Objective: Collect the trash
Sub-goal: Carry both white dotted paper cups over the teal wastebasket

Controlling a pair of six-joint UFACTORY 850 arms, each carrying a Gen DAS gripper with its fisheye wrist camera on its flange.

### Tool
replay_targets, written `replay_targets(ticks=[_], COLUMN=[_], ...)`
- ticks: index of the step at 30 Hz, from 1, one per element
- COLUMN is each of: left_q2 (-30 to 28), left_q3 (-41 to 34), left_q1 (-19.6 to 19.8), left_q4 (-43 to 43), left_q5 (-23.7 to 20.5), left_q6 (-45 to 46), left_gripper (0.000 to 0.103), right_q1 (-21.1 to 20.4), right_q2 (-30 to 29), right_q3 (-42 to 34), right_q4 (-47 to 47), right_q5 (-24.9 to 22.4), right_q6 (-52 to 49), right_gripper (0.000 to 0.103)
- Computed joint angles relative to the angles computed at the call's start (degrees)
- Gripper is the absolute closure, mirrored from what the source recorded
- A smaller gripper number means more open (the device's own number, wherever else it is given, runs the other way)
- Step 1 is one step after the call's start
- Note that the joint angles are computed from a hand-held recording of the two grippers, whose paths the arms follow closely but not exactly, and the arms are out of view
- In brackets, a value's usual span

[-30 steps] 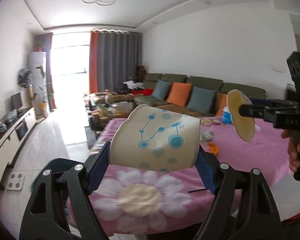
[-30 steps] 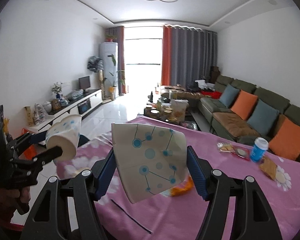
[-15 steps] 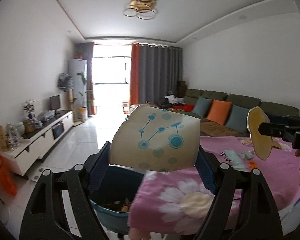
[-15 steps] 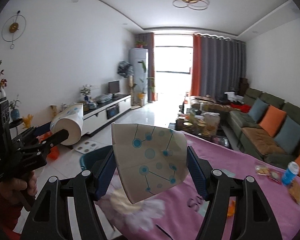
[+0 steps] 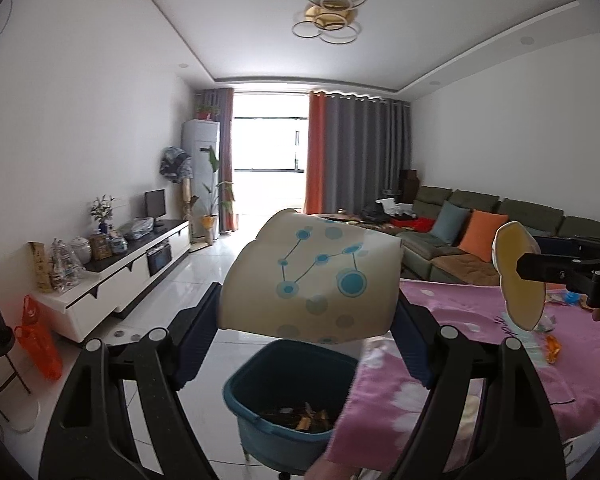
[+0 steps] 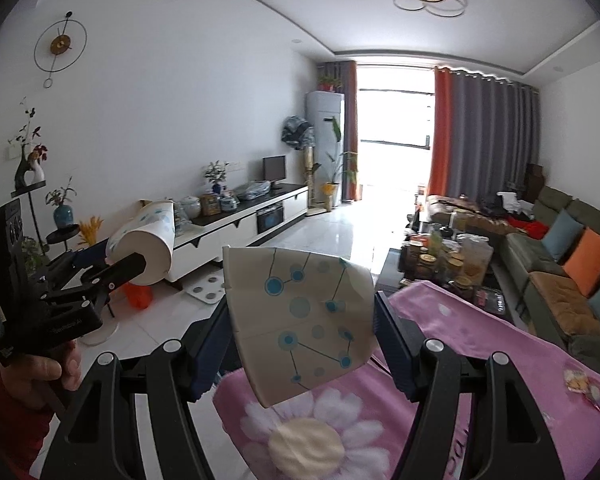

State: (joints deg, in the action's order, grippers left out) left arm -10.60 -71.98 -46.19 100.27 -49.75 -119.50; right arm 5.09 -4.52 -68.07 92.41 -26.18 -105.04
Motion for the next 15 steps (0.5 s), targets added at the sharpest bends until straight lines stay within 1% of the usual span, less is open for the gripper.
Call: replay_targets(ticks=[4, 7, 11, 15], left_q2=[-0.2, -0.8, -2.7, -5.9], left_q3=[-0.1, -0.5, -1.9, -4.7], left_q1=[1.1, 2.3, 4.3, 6.5], left_q4=[-1.6, -3.0, -4.7, -7.4], left_q5=[-0.3, 0.3, 2.2, 4.8], left_q6=[0.6, 1.1, 1.7, 2.9], left_gripper=[0.025, 0.025, 0.025, 0.025], right_q1=[1.1, 2.1, 3.4, 4.5], right_q2=[-3.8, -6.9, -10.9, -15.7], right_q3=[-3.8, -7.2, -11.8, -17.3], right_q4=[-3.9, -7.2, -12.0, -18.7], right_q5=[-0.9, -1.2, -1.1, -1.8], right_q6=[3.7, 7.1, 12.1, 18.9], right_gripper=[0.036, 0.036, 0.036, 0.036])
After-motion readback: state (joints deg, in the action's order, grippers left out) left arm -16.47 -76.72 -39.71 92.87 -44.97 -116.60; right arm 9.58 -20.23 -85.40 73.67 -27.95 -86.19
